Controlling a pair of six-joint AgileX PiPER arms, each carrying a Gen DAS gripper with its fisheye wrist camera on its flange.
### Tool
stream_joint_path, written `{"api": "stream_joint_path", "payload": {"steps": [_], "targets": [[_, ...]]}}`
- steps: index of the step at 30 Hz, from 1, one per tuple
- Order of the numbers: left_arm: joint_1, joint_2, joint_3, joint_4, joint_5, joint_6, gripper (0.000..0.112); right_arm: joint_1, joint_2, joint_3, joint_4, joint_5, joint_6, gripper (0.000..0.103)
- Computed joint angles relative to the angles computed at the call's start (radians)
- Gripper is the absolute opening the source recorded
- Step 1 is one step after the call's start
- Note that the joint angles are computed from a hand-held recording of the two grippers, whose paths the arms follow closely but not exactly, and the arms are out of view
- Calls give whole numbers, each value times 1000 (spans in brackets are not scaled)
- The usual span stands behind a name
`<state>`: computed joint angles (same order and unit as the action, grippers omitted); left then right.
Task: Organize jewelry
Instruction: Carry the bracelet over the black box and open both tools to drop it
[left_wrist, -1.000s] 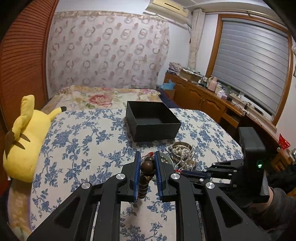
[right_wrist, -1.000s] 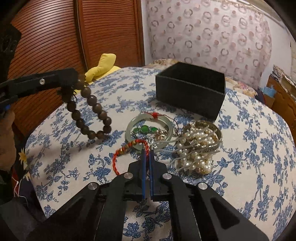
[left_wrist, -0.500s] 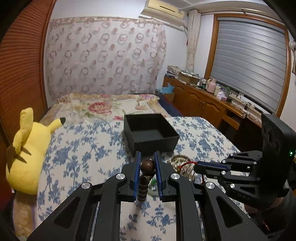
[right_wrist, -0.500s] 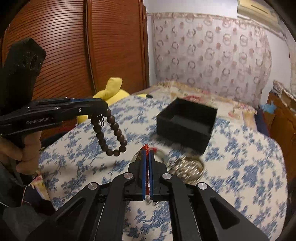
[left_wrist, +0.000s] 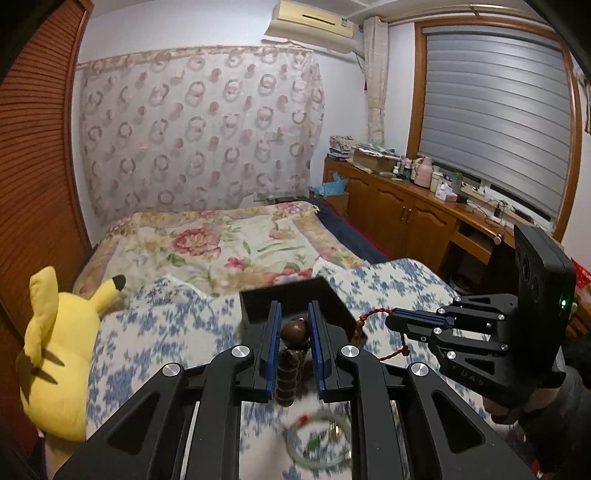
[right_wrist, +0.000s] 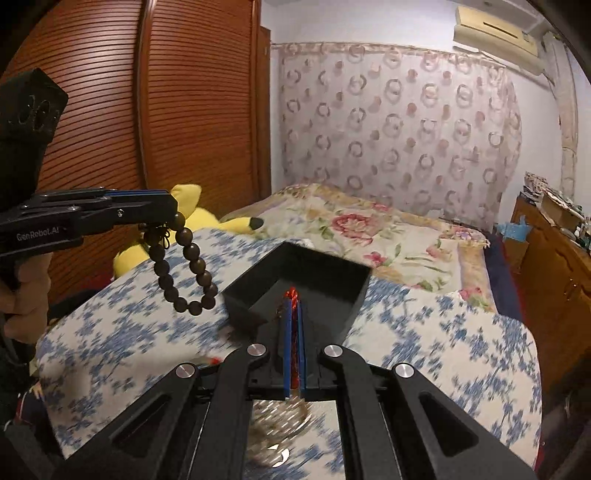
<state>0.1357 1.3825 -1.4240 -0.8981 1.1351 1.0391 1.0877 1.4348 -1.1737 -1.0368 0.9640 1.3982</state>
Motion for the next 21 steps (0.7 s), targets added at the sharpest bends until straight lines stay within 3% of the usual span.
{"api": "stream_joint_path", "payload": {"steps": [10,14,21], "targets": [[-189,154,-165,135,-100,-168,14,-215,-7,18,52,-238,-97,3],[-222,196,-151,186,-125,-198,14,-277,21,43,94,-341,-112,3],[-235,202,-96,199,-157,-180,14,-318,63,60,139,-427,-127,3]]}}
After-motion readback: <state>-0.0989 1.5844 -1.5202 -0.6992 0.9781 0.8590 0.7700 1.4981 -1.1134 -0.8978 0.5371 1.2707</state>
